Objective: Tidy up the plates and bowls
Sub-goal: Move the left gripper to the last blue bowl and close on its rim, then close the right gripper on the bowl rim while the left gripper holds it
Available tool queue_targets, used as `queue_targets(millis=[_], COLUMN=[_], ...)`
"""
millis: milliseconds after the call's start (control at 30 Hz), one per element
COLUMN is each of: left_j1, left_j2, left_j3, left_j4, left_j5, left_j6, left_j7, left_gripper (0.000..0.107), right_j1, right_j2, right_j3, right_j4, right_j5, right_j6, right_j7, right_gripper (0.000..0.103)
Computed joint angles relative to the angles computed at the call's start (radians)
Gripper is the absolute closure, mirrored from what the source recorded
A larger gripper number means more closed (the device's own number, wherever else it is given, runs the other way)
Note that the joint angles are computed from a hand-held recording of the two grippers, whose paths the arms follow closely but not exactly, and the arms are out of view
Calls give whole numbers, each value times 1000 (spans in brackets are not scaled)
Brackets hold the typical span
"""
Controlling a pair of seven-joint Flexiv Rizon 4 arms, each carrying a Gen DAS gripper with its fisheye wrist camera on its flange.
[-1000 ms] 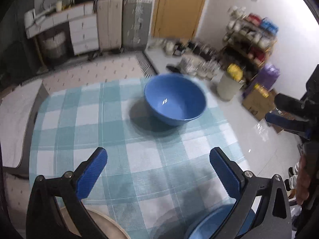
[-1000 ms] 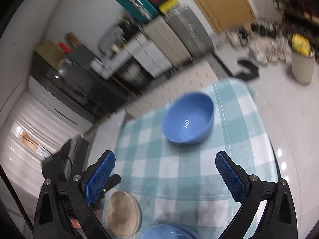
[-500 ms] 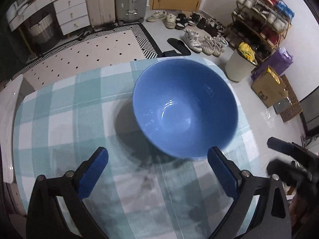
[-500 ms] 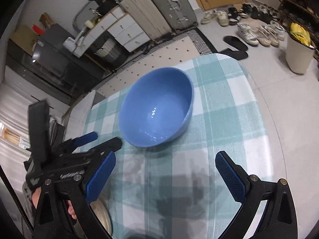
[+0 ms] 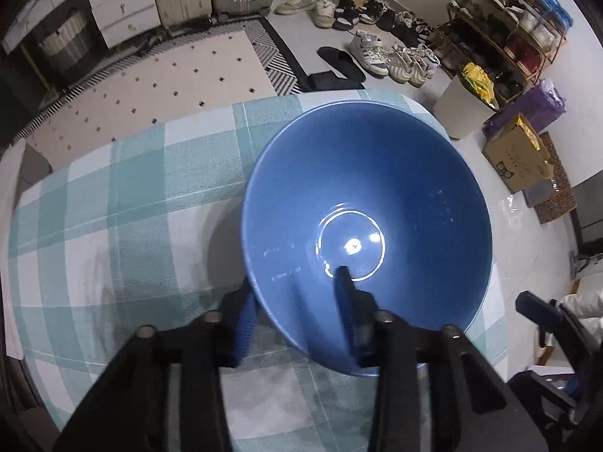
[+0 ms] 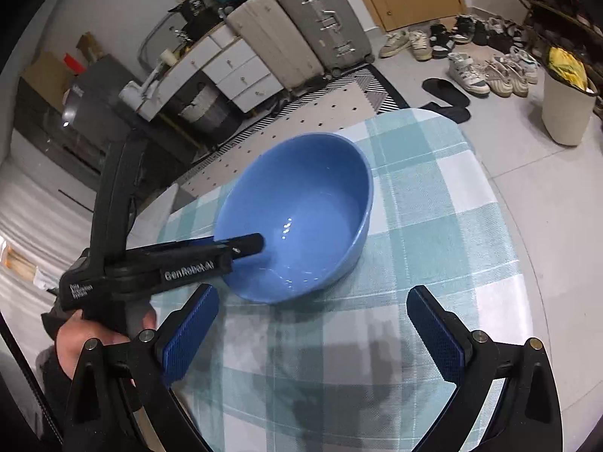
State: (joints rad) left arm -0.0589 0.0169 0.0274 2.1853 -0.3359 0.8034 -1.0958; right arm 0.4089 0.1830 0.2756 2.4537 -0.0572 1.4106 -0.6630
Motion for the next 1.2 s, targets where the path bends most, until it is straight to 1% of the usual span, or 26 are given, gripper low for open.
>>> queue_targets(millis=[67, 133, 200, 367, 433, 533, 700, 733, 767, 833, 900, 967, 1000, 1033, 1067, 1133, 1200], left_j1=[6, 7, 5, 3, 3, 3, 7, 8, 9, 10, 11, 13, 12, 12, 14, 15, 17], left_j2=[-16, -21, -18, -17, -12, 0, 26, 35, 41, 60, 76, 91, 102, 109, 114, 126, 138], left_j3=[-1, -2, -3, -5, -5, -2, 6, 9, 10, 13, 16, 17, 18, 20, 21, 23, 22], left_j4=[-21, -29, -30, -44, -46, -47, -37, -30, -27, -16, -7, 1, 9, 13, 15, 24, 33], left_j5=[-13, -2, 30, 120, 136, 155, 171, 170, 172, 182, 190, 203, 205, 200, 202, 194, 213], left_j6=[-42, -48, -37, -51, -60, -79, -123, -130, -135, -146, -161, -170, -174, -181, -194, -202, -199], left_j7=[2, 2, -2, -40, -36, -31, 1, 14, 23, 38, 50, 56, 69, 77, 76, 81, 74], left_gripper=[90, 92, 94, 95, 95, 95, 95, 95, 95, 94, 94, 94, 94, 94, 94, 94, 93], right_j1=[0, -5, -3, -19, -18, -36, 0, 4, 6, 36, 28, 26, 32, 39, 38, 29, 28], right_j2=[-2, -2, -3, -7, -6, -10, -26, -31, -35, -49, -61, -73, -79, -84, -88, -89, -88], right_j3=[-4, -3, -7, -1, -3, 0, -22, -24, -24, -39, -32, -28, -32, -38, -36, -25, -21], right_j4=[-3, 0, 0, 0, -4, -3, -34, -47, -56, -85, -94, -105, -120, -137, -144, -141, -143], right_j5=[2, -1, 10, -24, -20, -53, 23, 31, 43, 142, 153, 176, 215, 273, 294, 289, 312], right_j6=[-20, -25, -30, -47, -49, -48, -101, -133, -152, -183, -202, -222, -243, -264, -274, -265, -267], right_j7=[-4, 3, -1, 16, 17, 44, -26, -35, -44, -129, -135, -143, -173, -222, -237, -232, -250], right_gripper=[1, 1, 1, 1, 1, 1, 1, 4, 14, 31, 35, 51, 54, 60, 66, 71, 74])
